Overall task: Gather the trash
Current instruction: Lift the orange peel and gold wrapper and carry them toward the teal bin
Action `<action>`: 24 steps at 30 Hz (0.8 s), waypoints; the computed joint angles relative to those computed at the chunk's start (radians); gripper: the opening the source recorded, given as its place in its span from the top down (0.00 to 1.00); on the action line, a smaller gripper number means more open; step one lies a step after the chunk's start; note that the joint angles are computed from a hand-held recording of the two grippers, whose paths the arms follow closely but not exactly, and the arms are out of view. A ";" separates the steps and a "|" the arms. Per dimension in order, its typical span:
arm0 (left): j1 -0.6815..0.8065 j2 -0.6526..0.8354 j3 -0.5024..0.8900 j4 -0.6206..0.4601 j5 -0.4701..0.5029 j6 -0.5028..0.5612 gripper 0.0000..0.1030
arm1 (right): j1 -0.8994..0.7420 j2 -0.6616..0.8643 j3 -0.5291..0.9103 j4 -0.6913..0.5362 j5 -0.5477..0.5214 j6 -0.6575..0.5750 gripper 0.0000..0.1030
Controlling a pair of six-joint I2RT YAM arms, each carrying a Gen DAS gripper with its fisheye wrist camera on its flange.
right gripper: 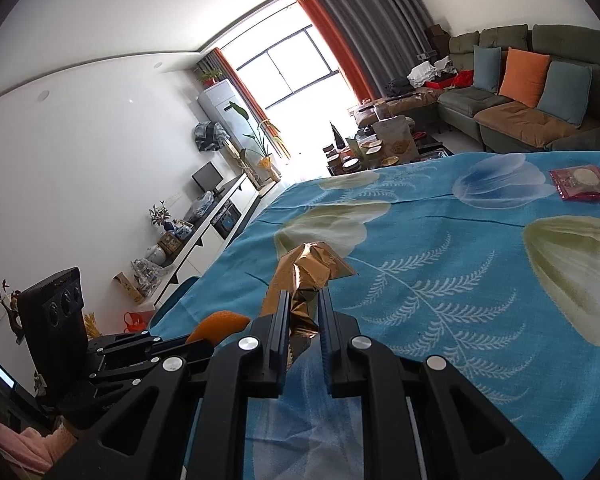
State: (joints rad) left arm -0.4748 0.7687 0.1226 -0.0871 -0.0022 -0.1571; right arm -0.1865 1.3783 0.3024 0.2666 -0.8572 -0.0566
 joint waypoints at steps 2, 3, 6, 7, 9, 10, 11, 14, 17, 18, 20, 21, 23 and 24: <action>0.018 -0.046 -0.003 -0.036 0.010 0.006 0.89 | 0.019 -0.003 -0.001 0.010 0.008 0.013 0.88; 0.032 -0.074 -0.004 -0.059 0.018 0.012 0.89 | 0.029 -0.004 -0.002 0.014 0.011 0.019 0.88; 0.069 -0.138 -0.004 -0.116 0.037 0.028 0.89 | 0.059 -0.002 -0.004 0.036 0.024 0.037 0.88; 0.082 -0.159 -0.005 -0.134 0.043 0.034 0.89 | 0.069 -0.003 -0.005 0.042 0.029 0.043 0.88; 0.117 -0.192 -0.003 -0.167 0.063 0.053 0.89 | 0.088 -0.004 -0.004 0.052 0.036 0.056 0.88; 0.132 -0.209 -0.002 -0.185 0.070 0.060 0.89 | 0.101 -0.006 -0.005 0.060 0.044 0.065 0.88; 0.149 -0.227 0.001 -0.205 0.080 0.068 0.89 | 0.114 -0.012 -0.008 0.066 0.053 0.075 0.88; 0.190 -0.285 0.004 -0.263 0.099 0.084 0.89 | 0.144 -0.011 -0.008 0.083 0.066 0.094 0.88; 0.227 -0.337 0.010 -0.318 0.116 0.099 0.89 | 0.169 -0.024 -0.012 0.083 0.073 0.106 0.88; 0.242 -0.342 0.010 -0.324 0.125 0.106 0.89 | 0.178 -0.024 -0.011 0.086 0.077 0.111 0.88; 0.284 -0.362 0.013 -0.346 0.150 0.125 0.89 | 0.198 -0.031 -0.010 0.086 0.087 0.120 0.88; 0.301 -0.373 0.015 -0.360 0.161 0.133 0.89 | 0.208 -0.029 -0.008 0.091 0.091 0.124 0.88; 0.335 -0.395 0.018 -0.385 0.178 0.148 0.89 | 0.233 -0.027 -0.004 0.098 0.103 0.137 0.88; 0.348 -0.398 0.020 -0.390 0.186 0.154 0.89 | 0.247 -0.030 -0.004 0.101 0.111 0.146 0.88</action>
State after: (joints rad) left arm -0.1263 0.3704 0.1426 -0.4769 0.1834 -0.0033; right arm 0.0607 1.3486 0.2988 0.3678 -0.7463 0.0895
